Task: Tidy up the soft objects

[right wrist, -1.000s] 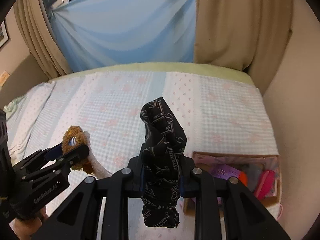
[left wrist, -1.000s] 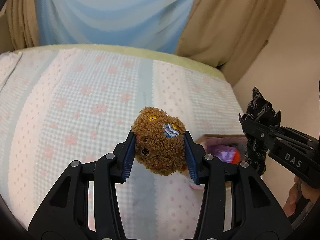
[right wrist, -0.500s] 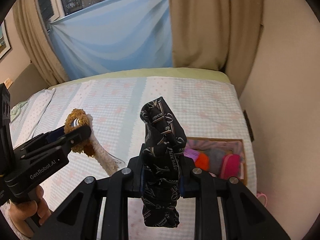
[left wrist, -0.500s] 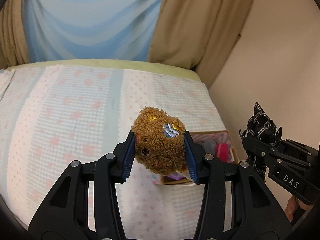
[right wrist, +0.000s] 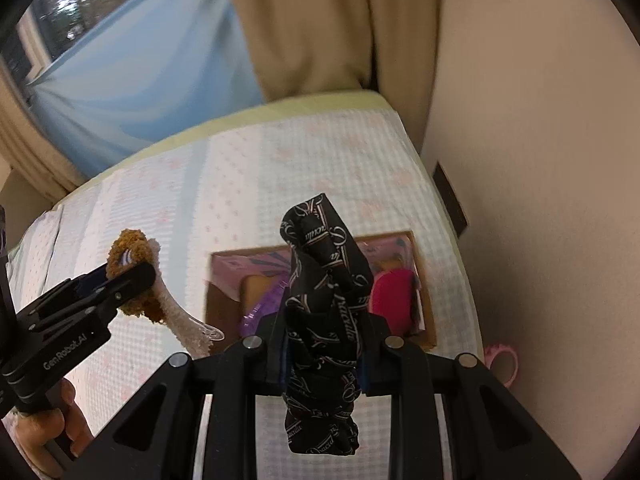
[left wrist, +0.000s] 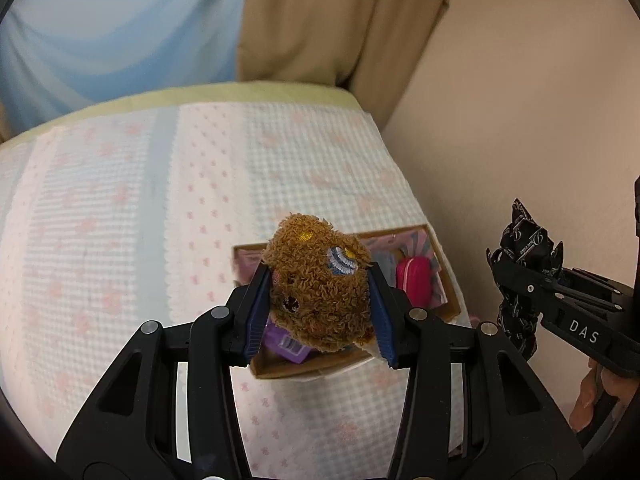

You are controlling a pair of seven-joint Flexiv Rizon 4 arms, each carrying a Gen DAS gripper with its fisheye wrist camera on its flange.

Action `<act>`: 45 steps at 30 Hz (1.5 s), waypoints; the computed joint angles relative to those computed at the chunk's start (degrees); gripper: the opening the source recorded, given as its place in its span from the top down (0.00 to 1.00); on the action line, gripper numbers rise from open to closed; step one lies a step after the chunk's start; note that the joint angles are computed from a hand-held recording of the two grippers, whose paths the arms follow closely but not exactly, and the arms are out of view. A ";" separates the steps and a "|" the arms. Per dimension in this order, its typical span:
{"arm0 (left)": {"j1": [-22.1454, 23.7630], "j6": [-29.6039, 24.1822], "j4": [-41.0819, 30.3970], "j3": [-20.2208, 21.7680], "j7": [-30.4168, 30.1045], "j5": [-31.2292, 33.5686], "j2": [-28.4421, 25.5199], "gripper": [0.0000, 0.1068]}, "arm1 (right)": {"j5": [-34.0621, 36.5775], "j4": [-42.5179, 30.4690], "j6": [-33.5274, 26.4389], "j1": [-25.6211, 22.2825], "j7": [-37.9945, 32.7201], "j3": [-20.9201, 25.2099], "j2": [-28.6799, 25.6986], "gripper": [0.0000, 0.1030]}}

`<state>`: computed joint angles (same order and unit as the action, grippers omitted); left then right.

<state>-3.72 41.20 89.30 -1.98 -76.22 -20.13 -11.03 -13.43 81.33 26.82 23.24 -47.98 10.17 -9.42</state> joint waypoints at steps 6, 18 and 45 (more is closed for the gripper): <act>-1.07 -3.74 -5.30 -0.71 -0.59 4.71 -7.13 0.61 | 4.55 -0.74 -0.88 -2.43 -2.93 -1.17 -4.24 0.78; -2.92 -8.83 -11.86 0.38 3.38 12.71 -15.65 0.09 | 12.45 -4.73 -3.68 -5.27 -11.28 -0.66 -12.41 0.49; 2.06 -7.64 4.06 3.50 2.16 8.30 6.10 0.06 | 3.98 -0.75 -4.17 0.68 0.14 0.74 -0.90 0.00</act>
